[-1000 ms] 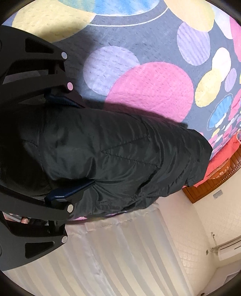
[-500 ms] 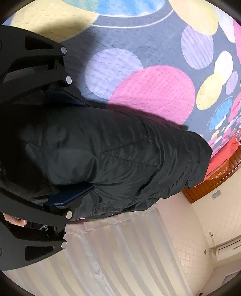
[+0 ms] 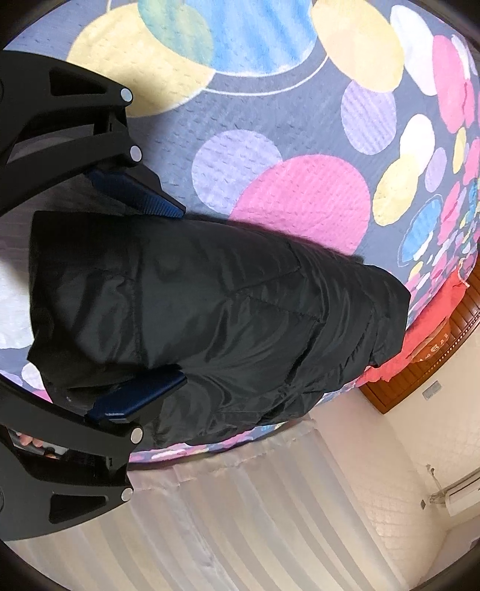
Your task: Fold large clothes
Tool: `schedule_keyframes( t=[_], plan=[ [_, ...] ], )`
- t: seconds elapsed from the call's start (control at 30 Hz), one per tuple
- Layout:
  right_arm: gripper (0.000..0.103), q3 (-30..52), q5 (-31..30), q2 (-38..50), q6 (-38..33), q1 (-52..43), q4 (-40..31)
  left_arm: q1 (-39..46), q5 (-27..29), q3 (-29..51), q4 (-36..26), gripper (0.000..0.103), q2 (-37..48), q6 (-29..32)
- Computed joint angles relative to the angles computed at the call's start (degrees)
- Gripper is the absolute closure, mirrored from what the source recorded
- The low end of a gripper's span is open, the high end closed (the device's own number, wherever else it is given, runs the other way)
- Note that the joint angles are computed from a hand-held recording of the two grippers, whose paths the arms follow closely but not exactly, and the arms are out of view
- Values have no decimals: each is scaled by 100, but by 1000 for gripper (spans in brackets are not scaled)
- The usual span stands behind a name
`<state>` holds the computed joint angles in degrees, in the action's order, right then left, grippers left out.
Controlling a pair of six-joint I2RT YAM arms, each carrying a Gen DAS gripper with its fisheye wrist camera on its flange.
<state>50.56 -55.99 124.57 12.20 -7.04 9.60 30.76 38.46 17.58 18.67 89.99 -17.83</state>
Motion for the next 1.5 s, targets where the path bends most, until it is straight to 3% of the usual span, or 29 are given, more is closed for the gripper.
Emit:
schedule_keyframes(
  t=[0.5, 0.73, 0.93, 1.07, 1.3, 1.5],
  plan=[
    [49, -755, 282, -498, -57, -221, 230, -480, -943, -569, -457, 19, -1313, -17],
    [41, -1304, 965, -1224, -163, -223, 86, -754, -1607, -820, -1331, 16, -2555, 158],
    [40, -2069, 2279, -2654, -422, 196, -116, -1280, -2655, -1037, -2801, 11, -4646, 155],
    [33, -2527, 3180, -3766, -436, 674, -283, -1820, -3423, -906, -3779, 10, -5696, -47],
    [25, -2926, 4834, -5721, -360, 1836, -875, -3346, -5193, -572, -4863, 4, -6671, -539],
    [23, -2907, 5905, -6521, -282, 2793, -1251, -4106, -6014, -333, -5415, 3, -7035, -1026]
  ],
)
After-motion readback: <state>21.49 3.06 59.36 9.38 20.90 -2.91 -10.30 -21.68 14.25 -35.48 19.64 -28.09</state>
